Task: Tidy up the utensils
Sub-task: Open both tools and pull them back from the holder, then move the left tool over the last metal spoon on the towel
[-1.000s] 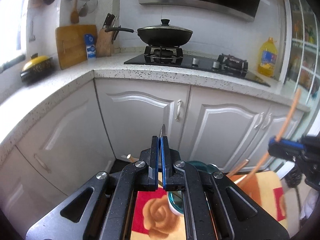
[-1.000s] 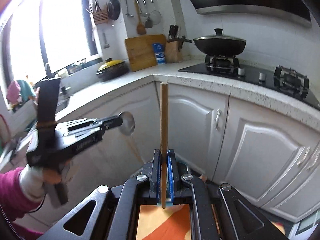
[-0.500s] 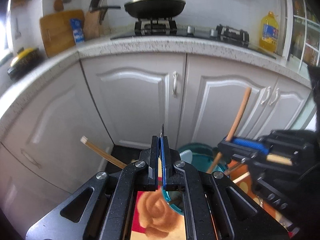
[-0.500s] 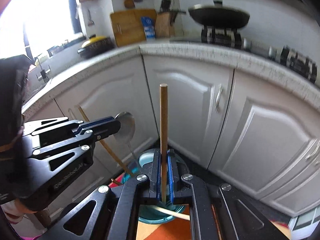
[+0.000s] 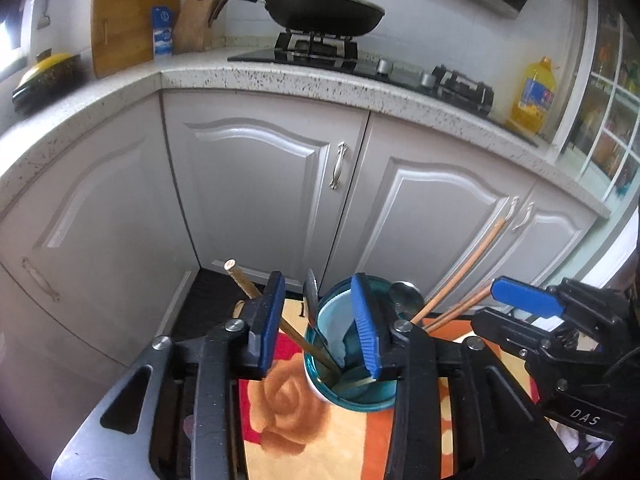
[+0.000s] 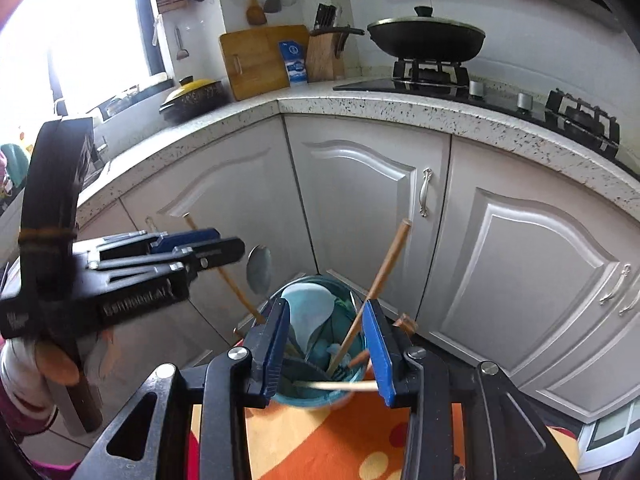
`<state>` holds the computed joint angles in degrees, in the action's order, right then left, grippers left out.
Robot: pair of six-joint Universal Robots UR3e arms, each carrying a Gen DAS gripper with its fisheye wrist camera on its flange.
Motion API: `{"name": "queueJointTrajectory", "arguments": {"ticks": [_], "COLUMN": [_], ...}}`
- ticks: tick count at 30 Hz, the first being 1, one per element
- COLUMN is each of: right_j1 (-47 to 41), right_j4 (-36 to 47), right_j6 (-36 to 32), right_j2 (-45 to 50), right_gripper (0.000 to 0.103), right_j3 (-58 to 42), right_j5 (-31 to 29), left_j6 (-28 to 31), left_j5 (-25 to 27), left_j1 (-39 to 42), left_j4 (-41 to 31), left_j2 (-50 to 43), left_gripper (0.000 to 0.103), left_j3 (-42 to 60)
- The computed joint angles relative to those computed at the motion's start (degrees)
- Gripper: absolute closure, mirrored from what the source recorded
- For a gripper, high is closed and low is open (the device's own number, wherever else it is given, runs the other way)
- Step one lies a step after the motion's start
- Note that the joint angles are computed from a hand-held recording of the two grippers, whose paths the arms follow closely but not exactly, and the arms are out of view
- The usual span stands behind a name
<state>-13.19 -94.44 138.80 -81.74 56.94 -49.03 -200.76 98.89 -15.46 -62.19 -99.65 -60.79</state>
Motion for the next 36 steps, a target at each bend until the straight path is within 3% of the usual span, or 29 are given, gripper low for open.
{"name": "queueJointTrajectory", "arguments": {"ticks": [9, 22, 31, 36], "right_j1": [-5.92, -17.61, -27.38, -30.76], "right_j4": [4.06, 15.09, 21.83, 19.91], "right_j6": [-4.41, -16.34, -24.85, -26.12], "right_j2": [-9.05, -20.57, -24.61, -25.04], "right_gripper": [0.065, 0.062, 0.062, 0.062], "right_j3": [8.24, 17.6, 21.95, 26.5], "right_j5": [2.34, 3.1, 0.77, -2.54], "left_j6": [-2.84, -6.14, -7.59, -8.18], "left_j5": [2.17, 7.82, 7.25, 5.36], "left_j1": [-4.55, -15.96, -20.16, -20.9], "left_j4": [-0.12, -0.44, -0.54, 0.04], "left_j2": [2.76, -1.86, -6.02, -7.7], "left_gripper": [0.063, 0.063, 0.063, 0.063], "left_j3": [-2.0, 0.78, 2.49, 2.01]}}
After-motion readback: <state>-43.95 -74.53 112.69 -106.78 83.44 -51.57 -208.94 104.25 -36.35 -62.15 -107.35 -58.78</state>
